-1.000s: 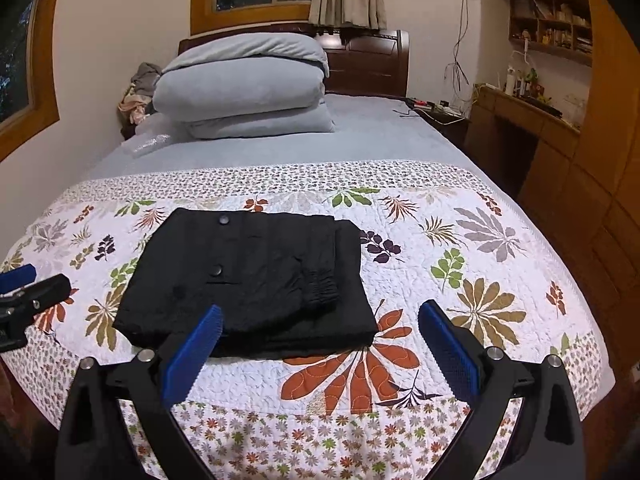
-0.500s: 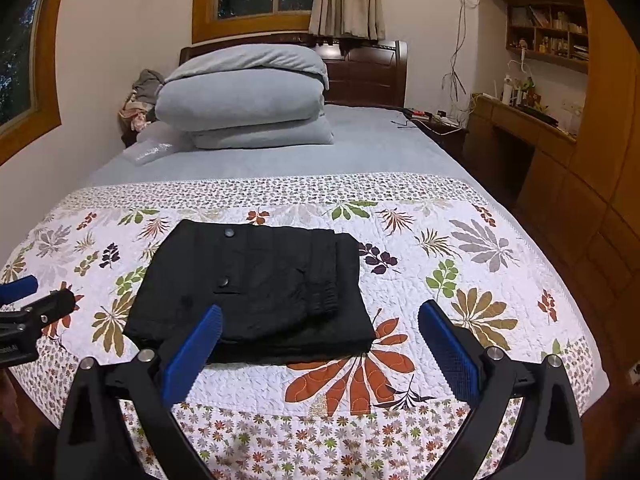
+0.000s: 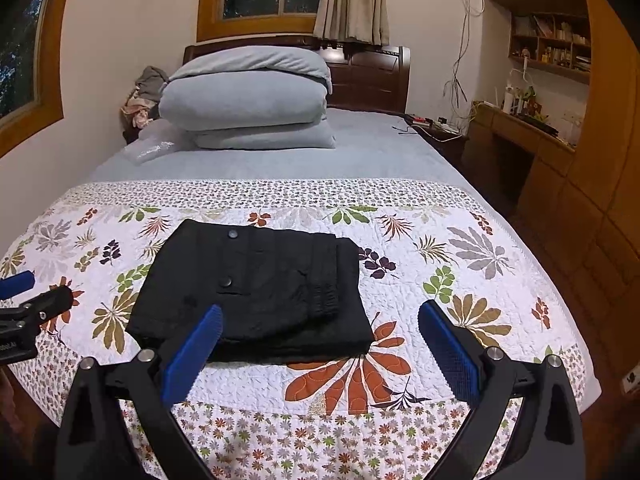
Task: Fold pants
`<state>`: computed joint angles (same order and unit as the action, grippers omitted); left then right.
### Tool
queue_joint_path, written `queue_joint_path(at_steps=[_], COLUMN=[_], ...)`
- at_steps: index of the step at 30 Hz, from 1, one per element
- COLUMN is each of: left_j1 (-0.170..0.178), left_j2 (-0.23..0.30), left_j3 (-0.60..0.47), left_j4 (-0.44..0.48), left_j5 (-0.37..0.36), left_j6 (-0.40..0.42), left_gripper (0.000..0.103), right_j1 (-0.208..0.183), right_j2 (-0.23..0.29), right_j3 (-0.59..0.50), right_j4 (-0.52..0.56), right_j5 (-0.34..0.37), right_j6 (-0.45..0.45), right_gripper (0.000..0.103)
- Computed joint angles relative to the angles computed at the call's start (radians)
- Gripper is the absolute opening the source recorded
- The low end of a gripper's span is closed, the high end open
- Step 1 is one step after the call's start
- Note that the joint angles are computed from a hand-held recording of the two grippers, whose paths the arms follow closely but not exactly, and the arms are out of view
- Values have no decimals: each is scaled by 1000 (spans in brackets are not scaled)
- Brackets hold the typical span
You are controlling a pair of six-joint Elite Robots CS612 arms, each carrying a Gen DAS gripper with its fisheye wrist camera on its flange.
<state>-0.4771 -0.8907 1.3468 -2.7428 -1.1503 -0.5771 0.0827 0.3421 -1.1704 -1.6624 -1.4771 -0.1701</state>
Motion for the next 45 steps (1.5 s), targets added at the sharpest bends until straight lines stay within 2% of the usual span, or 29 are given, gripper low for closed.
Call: queue_joint_path(at_steps=[13,20,23,25,27,29,30,34,38,43,45], left_j1=[-1,-1,-9,-4,4,5,0,-8,-20,-23,-19], left_j2=[2,4,4,4,2,2,2,-1,2,4,2], left_j3=[-4,-1,5,9,8,3,1,11,2,-19,-16], left_j4=[6,-10,-25,-49,-46,-38,-31,-79,-55,34,24], left_j5=[-13,-31,0,-44,-91,-86,-59,-25,45,108,83], left_j6=[-1,25,42,46,17,12,15,41,51,-6,-3], left_gripper=[100,100,101,101,101,101,101,101,101,100,100], right_j1=[2,2,2,1,4,8,9,9,10,10,9], right_j2=[3,2,3,6,10,14,15,18,19,20,19], right_j3=[-4,-3,-2,-4,-7,-7,-8,-7,-7,-6,-4], right_j4=[1,4,4,-4,-24,-46,-52,-57,-56,-65,-60], right_j5=[0,0,-3,0,-24,-56,-62,-78,-82,-91,-92], right_j6=[-9,-12,-12,-7,-15,-35,-36,-40,-43,-43,-42], right_gripper=[99,99,99,99,99,99,99,100,100,100,100])
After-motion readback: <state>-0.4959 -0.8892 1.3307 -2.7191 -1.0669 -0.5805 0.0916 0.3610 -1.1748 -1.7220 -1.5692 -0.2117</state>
